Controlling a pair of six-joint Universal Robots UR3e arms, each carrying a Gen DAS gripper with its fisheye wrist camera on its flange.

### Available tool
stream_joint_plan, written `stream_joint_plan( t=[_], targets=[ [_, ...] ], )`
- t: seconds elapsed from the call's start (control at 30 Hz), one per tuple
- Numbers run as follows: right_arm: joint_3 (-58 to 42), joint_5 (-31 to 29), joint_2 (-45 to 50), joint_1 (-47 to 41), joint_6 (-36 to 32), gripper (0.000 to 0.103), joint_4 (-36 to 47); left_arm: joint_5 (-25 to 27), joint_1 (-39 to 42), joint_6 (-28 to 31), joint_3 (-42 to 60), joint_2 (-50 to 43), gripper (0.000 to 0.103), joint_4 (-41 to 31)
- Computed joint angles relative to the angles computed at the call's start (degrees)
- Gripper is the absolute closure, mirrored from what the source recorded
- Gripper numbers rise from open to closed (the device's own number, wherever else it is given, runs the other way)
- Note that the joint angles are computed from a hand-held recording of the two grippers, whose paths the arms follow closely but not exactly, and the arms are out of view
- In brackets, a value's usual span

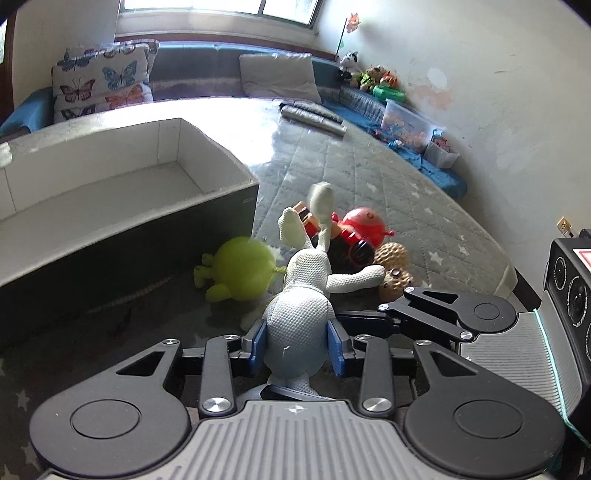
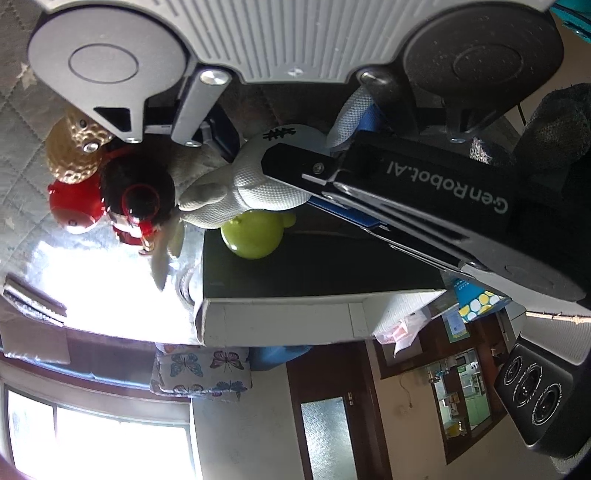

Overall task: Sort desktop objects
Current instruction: 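Grasp the white knitted bunny plush with the left gripper and lift it, then carry the bunny into the cardboard box and open the left gripper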

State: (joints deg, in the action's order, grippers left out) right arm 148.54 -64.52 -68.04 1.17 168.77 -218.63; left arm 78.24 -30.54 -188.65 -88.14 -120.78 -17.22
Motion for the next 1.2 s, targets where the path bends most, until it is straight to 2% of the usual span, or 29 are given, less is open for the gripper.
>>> stream_joint_plan(
  t=[0.17,0.37,0.67,0.97,1.2],
  targets=[
    [-0.7,0.1,-2.7,0.6,-0.4,0.035,1.4,1.1,-0.3,-0.1,-1.3,2.1,0.065,1.8],
    [-6.4,1.1,-5.6,1.7,-1.1,0.035,7.4,2.9,0.5,-0.1,-2.1,4.3,0.066,3.8],
    [-26.0,0.8,-1.3,6.5,-0.6,0.035,17.2,4.3,5.5,0.3,1.1,5.5,0.066,5.1],
    [-55.6,-1.9,13.3,11.4,3.5,0.035,31.6,1.9,12.7,4.4,17.6,-2.3,0.066,-6.0],
    [-76.5,-0.2,25.0,11.3,8.1,0.035,47.2,1.2,15.3,8.8,31.4,-11.9,0.066,-15.8]
  ],
)
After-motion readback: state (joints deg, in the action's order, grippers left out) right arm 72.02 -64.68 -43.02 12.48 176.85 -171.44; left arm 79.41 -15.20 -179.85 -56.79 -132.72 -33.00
